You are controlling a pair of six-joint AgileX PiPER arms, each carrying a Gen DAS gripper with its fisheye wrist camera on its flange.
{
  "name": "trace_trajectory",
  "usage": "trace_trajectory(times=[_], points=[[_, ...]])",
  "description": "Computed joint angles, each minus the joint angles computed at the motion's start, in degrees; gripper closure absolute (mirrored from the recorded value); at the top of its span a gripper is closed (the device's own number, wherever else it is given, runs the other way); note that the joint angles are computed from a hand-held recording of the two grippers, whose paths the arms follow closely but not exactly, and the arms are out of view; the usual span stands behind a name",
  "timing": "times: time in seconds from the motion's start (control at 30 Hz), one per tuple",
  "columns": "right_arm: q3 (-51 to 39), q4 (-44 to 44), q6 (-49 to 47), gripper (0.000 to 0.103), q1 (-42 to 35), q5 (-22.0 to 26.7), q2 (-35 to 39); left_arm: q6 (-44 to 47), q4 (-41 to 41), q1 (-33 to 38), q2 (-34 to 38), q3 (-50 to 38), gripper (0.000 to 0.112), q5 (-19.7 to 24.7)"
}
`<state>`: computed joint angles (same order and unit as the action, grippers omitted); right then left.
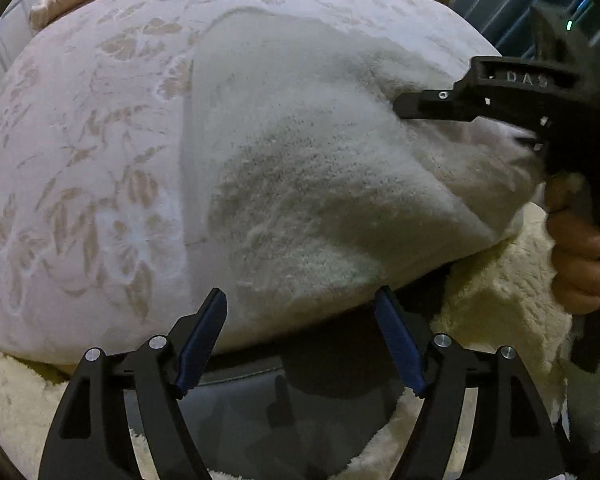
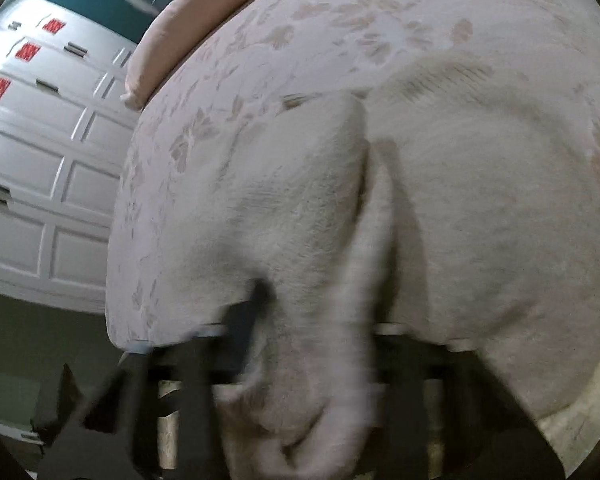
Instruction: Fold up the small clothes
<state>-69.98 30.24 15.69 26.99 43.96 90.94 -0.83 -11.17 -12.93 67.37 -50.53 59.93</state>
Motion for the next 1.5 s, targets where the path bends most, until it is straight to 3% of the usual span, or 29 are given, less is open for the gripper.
trace_trajectory(times=[0.2, 0.3, 0.4, 0.47, 0.57, 0.7, 0.77, 0.87, 0.97, 1.03, 1.07, 1.1, 1.17, 1.33, 1.43, 1.5], points=[[5.1, 23.3, -22.3, 0.090, -12.1, -0.8, -14.8, -3.6, 3.8, -3.8, -0.5, -0.4, 0.039, -2.8], [8.3, 14.8, -18.9, 0.090, -16.3, -0.6, -18.6, -5.8, 5.2, -3.9, -0.7, 0.0, 0.039, -3.6], [13.2, -2.4, -12.0, 0.089, -16.7, -1.0, -12.6, -6.1, 4.9, -4.4, 1.4, -0.7, 0.038, -4.1], [17.7, -7.4, -7.6, 0.087, -14.5, -6.1, -11.7, -7.2, 6.2, -6.5, 2.9, -1.4, 0.037, -4.2], [19.0, -3.1, -9.7, 0.083, -15.9, -7.1, -14.1, -10.5, 10.5, -8.7, 3.3, -1.5, 0.037, -4.1], [18.0, -11.0, -0.6, 0.077, -14.4, -5.4, -18.4, -6.0, 5.9, -5.0, 1.0, -3.0, 0.038, -1.0], [17.0, -16.2, 3.8, 0.064, -12.3, -3.0, -22.0, -5.3, 5.8, -4.8, -1.1, -4.9, 0.038, 1.9], [16.7, -13.2, -1.4, 0.055, -14.0, 0.6, -25.6, -5.1, 5.3, -4.2, -4.5, -8.2, 0.038, 3.6], [18.2, -7.3, -6.4, 0.054, -14.1, 3.1, -25.9, -6.7, 4.3, -3.5, -4.2, -11.7, 0.036, 2.4], [19.5, -10.1, -2.9, 0.053, -10.1, 1.6, -24.2, -7.6, 3.1, -3.5, -1.9, -13.0, 0.036, 0.5], [19.8, -12.6, -0.5, 0.055, -8.1, 0.9, -22.9, -9.5, 4.0, -4.4, 0.6, -14.0, 0.036, -0.6], [19.8, -15.2, 1.7, 0.077, -6.3, 0.7, -21.7, -10.8, 4.7, -5.3, 1.7, -14.2, 0.036, -1.3], [20.2, -13.7, 0.5, 0.085, -6.4, 0.4, -22.2, -16.5, 9.9, -9.6, 5.2, -16.1, 0.036, -1.6], [20.6, -0.4, -13.6, 0.087, -16.6, 2.1, -31.9, -22.1, 18.7, -17.0, 9.8, -18.3, 0.036, -1.7], [21.4, -6.1, -11.6, 0.087, -16.5, 2.6, -28.2, -21.9, 17.5, -16.8, 11.7, -17.5, 0.035, -2.2], [23.7, -9.7, -9.0, 0.087, -14.5, 2.9, -20.5, -22.2, 17.3, -17.3, 13.8, -16.8, 0.033, -2.0]])
